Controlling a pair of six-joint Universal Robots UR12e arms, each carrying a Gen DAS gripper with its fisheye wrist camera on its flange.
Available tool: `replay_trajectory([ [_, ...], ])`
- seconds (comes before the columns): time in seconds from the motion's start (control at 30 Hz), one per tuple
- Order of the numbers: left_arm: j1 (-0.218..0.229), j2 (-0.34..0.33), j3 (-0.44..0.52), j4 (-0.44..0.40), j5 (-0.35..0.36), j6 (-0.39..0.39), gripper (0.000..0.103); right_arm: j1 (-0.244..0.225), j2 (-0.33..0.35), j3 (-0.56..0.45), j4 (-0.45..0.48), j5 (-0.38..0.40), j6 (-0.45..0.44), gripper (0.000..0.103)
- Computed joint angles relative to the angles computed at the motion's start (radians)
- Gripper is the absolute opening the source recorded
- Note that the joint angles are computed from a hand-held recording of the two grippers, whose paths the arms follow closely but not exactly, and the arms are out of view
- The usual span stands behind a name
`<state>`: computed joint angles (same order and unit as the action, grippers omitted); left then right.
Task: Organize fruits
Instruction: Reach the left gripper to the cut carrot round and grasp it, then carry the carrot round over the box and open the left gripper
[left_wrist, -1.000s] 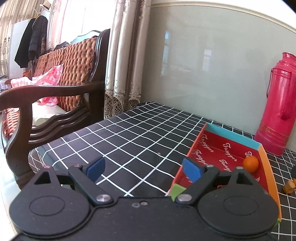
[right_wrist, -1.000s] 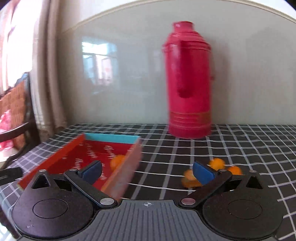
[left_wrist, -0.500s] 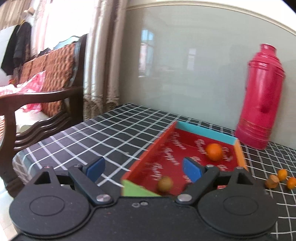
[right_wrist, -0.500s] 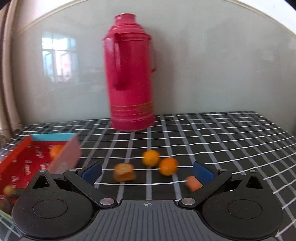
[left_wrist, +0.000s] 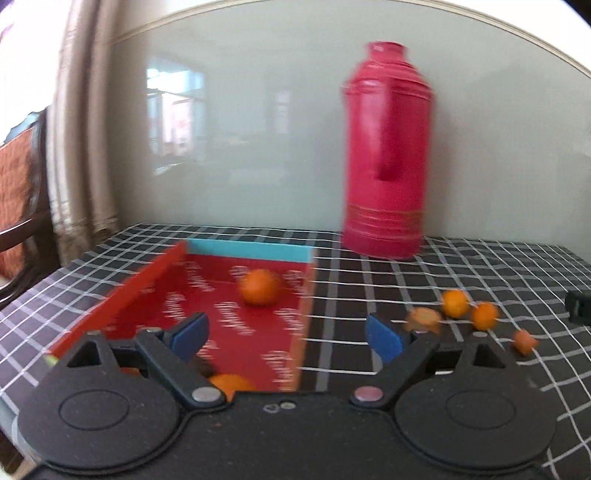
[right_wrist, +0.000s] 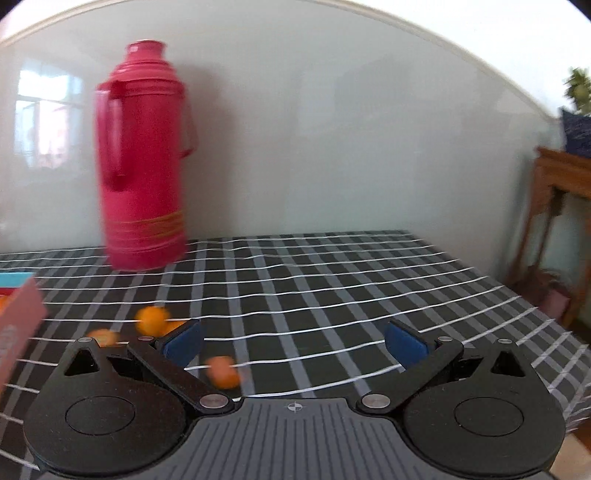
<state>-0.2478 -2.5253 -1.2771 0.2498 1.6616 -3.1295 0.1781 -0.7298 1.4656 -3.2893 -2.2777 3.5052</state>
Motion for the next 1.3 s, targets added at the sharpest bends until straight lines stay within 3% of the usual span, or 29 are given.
replay_trajectory([
  [0.17,-0.019,-0.027,0.040,-0.029,-0.044,0.051,0.085,0.007,0.011,0.000,0.015,-0.175,0.009,0.103],
  [0.43,-0.037,-0.072,0.133,-0.124,-0.122,0.100,0.078,-0.004,0.001,0.037,0.013,-0.254,0.023,0.103],
  [0.5,-0.039,-0.084,0.161,-0.156,-0.146,0.098,0.067,-0.007,0.002,0.041,0.005,-0.263,0.017,0.103],
  [0.67,-0.047,-0.125,0.250,-0.222,-0.148,0.081,0.062,-0.017,-0.008,0.057,0.012,-0.242,0.027,0.103],
  [0.73,-0.049,-0.137,0.276,-0.247,-0.147,0.078,0.055,-0.021,-0.011,0.061,0.011,-0.236,0.031,0.103],
  [0.87,-0.045,-0.149,0.315,-0.330,-0.179,0.050,0.030,-0.026,-0.017,0.066,0.024,-0.219,0.042,0.103],
  [0.93,-0.043,-0.151,0.320,-0.343,-0.178,0.036,0.029,-0.026,-0.014,0.061,0.021,-0.218,0.037,0.103],
  [1.13,-0.041,-0.147,0.303,-0.293,-0.183,0.029,0.025,-0.025,-0.011,0.053,0.016,-0.193,0.022,0.103],
  [1.3,-0.044,-0.130,0.252,-0.150,-0.153,0.081,0.025,-0.022,-0.009,0.049,-0.004,-0.168,0.007,0.103],
])
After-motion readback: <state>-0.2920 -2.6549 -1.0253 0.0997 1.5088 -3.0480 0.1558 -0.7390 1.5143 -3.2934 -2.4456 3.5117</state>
